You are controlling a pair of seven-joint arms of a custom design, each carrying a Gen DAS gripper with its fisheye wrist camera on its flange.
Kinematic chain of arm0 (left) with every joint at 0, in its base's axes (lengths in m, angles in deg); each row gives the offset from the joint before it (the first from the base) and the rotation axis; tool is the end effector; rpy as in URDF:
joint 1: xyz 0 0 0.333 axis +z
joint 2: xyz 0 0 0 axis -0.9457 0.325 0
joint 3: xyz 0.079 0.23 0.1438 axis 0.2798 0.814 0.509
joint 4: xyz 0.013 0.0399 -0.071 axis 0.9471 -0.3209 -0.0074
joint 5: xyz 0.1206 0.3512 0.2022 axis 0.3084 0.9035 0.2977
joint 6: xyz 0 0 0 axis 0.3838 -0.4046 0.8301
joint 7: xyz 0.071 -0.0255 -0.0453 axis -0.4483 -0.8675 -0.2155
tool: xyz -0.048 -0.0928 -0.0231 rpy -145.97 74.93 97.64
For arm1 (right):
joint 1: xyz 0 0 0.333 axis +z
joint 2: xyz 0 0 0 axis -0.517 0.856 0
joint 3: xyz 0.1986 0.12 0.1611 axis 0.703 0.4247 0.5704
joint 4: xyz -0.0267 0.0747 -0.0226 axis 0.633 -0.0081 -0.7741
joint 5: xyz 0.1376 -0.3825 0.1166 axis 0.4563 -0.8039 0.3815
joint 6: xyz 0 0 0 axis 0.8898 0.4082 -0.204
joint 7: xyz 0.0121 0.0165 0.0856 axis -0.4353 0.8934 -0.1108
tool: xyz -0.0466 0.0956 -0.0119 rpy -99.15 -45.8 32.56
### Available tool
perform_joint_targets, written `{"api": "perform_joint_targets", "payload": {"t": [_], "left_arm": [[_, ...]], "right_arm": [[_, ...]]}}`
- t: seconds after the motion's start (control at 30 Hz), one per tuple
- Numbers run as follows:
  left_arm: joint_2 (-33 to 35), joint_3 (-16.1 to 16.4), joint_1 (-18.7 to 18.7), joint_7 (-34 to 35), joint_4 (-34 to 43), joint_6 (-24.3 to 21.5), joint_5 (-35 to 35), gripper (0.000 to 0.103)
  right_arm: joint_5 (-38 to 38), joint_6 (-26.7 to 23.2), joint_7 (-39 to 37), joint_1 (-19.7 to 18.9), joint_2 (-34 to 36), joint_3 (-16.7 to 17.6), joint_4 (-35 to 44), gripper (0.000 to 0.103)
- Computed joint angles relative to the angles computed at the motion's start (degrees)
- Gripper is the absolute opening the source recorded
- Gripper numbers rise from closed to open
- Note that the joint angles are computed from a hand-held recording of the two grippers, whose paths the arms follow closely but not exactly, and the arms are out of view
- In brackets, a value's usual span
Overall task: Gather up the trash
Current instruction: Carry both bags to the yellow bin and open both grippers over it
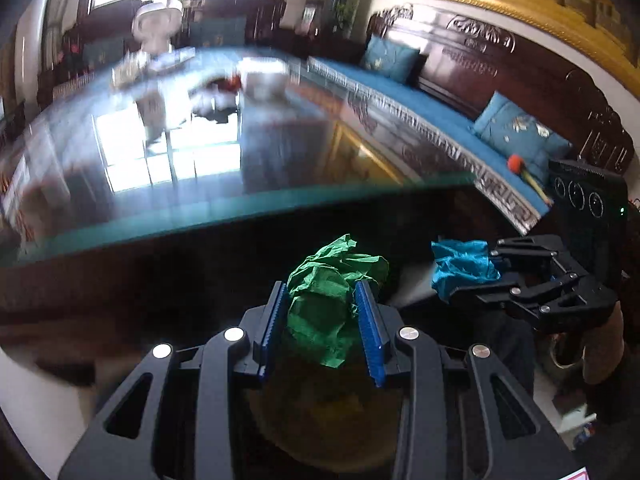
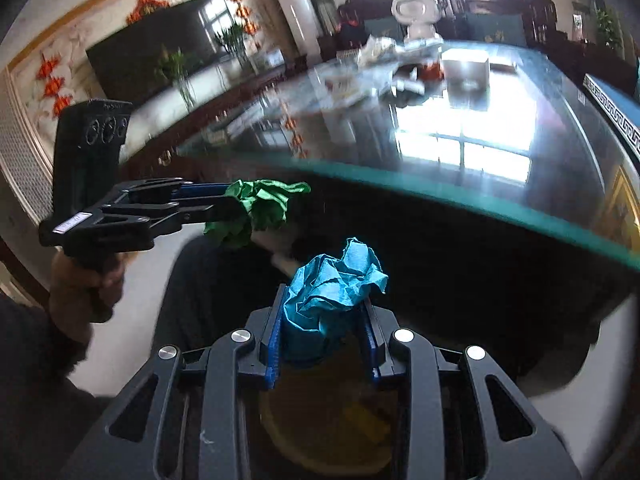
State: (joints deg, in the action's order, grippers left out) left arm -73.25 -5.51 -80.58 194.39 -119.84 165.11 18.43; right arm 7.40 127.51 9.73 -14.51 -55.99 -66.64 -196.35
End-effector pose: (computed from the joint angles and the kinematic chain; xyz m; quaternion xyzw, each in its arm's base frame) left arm 0.5326 -0.1146 0.4539 -0.5382 0.7544 -0.3577 0.1149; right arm 0.5750 0.2079 0.4441 -0.8089 0.4386 -0.0096 0.3915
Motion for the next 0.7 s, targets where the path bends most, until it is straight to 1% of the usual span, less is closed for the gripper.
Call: {"api": "perform_joint_targets", "payload": {"t": [0.07,0.1,0.17,0.2,0.23,0.27,0.3,0.37,0.4,0.47,0.57,0.6,0.63,0.67,0.7], "left_arm": [[-0.2,0.0,-0.2,-0.8,-1.9,-2.0,-0.3,0.036],[0.3,0.0,-0.2,-1.2,-2.5,-3.6,-0.3,0.037],[1.6,0.1,-0.2,-1.0,-2.8,-5.8,-1.3,0.038],[2.7,0.4,-0.5,0.8,-2.6,-7.5,-2.7,0.044],[3.7,0.5,-0.6,3.0,-2.5,-8.1,-4.4,0.05],[4.3,0.2,-0.6,4.5,-2.7,-7.5,-5.7,0.071],[5.2,-0.7,-0.4,4.5,-3.0,-5.8,-4.9,0.081],[6.2,-1.9,0.1,3.4,-3.4,-3.8,-2.5,0.081],[6.8,-2.6,0.5,1.6,-3.5,-3.0,0.2,0.081],[6.9,-3.2,0.8,-0.6,-4.0,-0.7,3.4,0.082],[6.8,-2.6,1.0,-0.3,-3.3,-0.4,3.1,0.085],[6.8,-2.2,1.2,-0.1,-2.9,-0.6,2.5,0.085],[6.8,-2.2,1.3,-0.3,-2.6,-0.4,2.5,0.086],[7.0,-2.1,1.6,-0.7,-2.2,-0.3,2.9,0.086],[6.8,-2.2,1.8,-1.4,-2.1,-0.4,3.5,0.086]], "right_arm": [[-0.2,-1.0,0.9,0.1,-0.2,0.1,-1.4,0.031],[-1.0,-1.3,2.0,0.2,0.0,0.2,-1.9,0.031],[-3.0,-0.6,3.7,0.4,0.3,0.4,-2.8,0.031],[-4.1,-0.3,4.5,0.5,0.6,0.5,-2.9,0.031],[-4.7,0.1,5.4,0.6,1.1,0.7,-3.0,0.031],[-4.9,-0.1,6.0,0.6,1.6,0.7,-2.8,0.032],[-4.9,-0.7,6.5,0.4,2.2,0.7,-2.4,0.032],[-5.6,-1.0,7.6,0.1,3.2,1.0,-1.8,0.032],[-6.1,-1.4,8.2,-0.1,3.8,1.1,-1.4,0.032],[-6.7,-1.8,8.8,-0.4,4.2,1.4,-1.3,0.032],[-7.3,-2.4,9.7,-0.7,5.2,1.9,-0.4,0.035],[-7.2,-1.9,9.6,-0.8,5.6,2.2,-0.1,0.035],[-6.4,-2.1,8.4,-1.0,4.5,2.3,-1.8,0.035],[-6.5,-1.9,8.3,-0.9,4.6,2.4,-1.7,0.036],[-6.3,-1.7,8.0,-0.8,4.9,2.5,-1.4,0.044]]}}
